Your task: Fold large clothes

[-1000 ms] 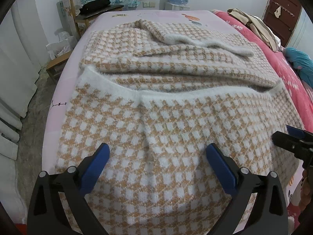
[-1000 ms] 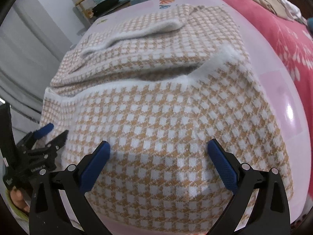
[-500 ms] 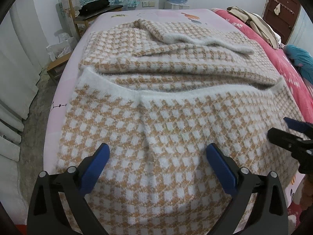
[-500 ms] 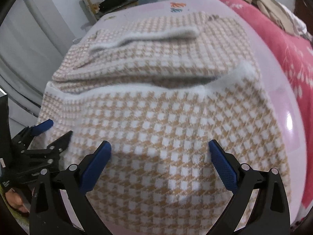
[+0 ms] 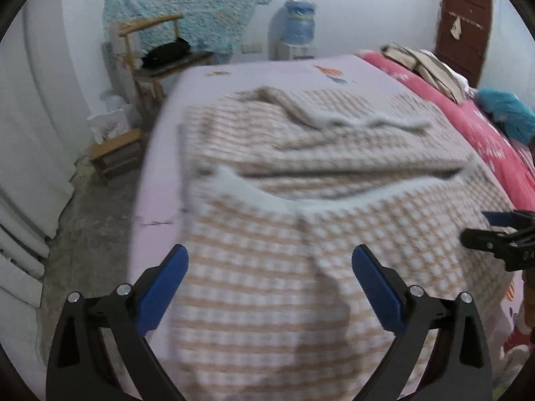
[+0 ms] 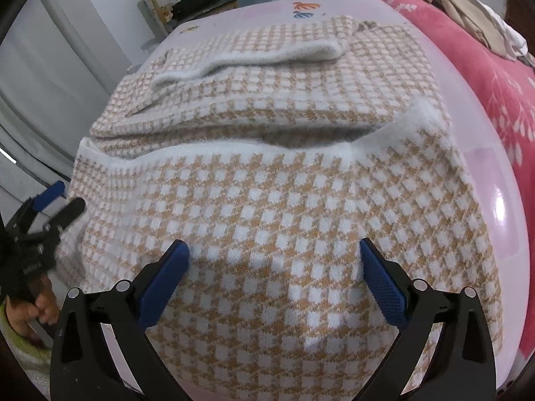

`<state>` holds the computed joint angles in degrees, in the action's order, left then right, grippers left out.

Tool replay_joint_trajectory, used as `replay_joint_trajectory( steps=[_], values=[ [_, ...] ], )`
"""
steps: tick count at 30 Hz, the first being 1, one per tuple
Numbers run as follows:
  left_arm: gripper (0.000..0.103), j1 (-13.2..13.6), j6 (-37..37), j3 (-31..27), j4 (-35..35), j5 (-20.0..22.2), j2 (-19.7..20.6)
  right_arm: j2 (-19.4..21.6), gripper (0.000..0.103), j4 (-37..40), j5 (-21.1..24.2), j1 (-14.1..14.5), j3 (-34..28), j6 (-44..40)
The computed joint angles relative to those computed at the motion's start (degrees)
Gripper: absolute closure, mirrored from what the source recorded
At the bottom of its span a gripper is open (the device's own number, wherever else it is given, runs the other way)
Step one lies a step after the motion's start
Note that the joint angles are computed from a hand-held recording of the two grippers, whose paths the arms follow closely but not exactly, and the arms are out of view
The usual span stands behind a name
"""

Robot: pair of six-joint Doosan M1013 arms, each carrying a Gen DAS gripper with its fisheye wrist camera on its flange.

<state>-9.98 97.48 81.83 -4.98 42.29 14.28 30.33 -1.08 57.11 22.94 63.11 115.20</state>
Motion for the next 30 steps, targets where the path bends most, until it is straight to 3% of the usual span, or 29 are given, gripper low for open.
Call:
replay_joint_trajectory(
  steps=[3, 7, 11, 17, 25, 30],
  values=[
    [0.025, 1.27, -0.28, 0.01, -0.52, -1.27, 0.26, 0.74, 0.007, -0.72, 0.58, 0.67, -1.09, 0.73],
    [0.052, 2.87, 0.62, -1.9, -4.81, 0.63, 1.77, 1.14, 0.007, -0.83, 0.81, 0.8, -1.69, 0.81],
    [0.066, 3.67, 1.68, -3.51, -7.54, 1.24, 3.17, 1.83, 0.007, -0.69, 1.28, 0.91, -2.72, 0.67],
    [0.071, 4.43, 4.33, -5.89, -10.92, 4.2, 4.82, 2.03, 0.007, -0.71, 1.33, 0.96, -2.99, 0.73],
    [0.076, 7.08, 14.24, -6.06, -25.49, 9.17, 4.35, 2.13, 0.007, -0.71, 1.4, 0.94, -3.15, 0.72],
    [0.076, 6.54, 10.24, -6.93, -20.46, 10.29, 5.05, 2.2, 0.007, -0.72, 1.41, 0.91, -3.24, 0.64]
  ],
)
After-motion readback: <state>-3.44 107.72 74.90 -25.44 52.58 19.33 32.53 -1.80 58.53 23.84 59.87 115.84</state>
